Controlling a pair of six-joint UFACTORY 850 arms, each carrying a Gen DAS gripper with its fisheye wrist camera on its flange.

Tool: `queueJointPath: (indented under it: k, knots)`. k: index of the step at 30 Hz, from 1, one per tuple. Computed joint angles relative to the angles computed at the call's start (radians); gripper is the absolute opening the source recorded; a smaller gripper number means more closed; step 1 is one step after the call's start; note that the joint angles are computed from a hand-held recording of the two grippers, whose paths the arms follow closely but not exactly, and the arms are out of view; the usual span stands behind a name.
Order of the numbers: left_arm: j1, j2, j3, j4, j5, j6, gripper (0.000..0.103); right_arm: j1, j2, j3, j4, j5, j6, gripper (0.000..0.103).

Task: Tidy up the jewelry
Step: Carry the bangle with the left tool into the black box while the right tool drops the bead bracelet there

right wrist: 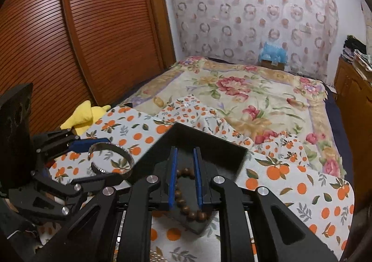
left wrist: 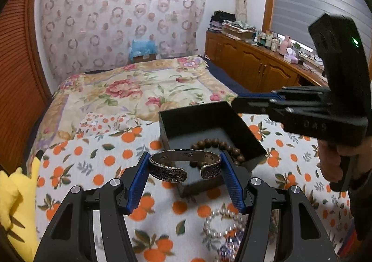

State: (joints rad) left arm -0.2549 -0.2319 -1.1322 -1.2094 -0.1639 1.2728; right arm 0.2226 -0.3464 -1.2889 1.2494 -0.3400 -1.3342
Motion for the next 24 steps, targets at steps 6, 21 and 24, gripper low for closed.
queueJointPath:
  k: [6,21,24]
  knots:
    - [-0.018,-0.066,-0.071,0.105,0.014,-0.098,0.058,-0.021,0.012,0.036,0.041,0.029,-0.036,0.016]
    - [-0.043,-0.176,-0.180,0.470,0.027,-0.437,0.058,-0.042,0.013,0.086,0.107,0.053,-0.071,0.017]
    - [-0.046,-0.176,-0.180,0.454,0.028,-0.419,0.059,-0.041,0.027,0.105,0.158,0.064,-0.119,0.021]
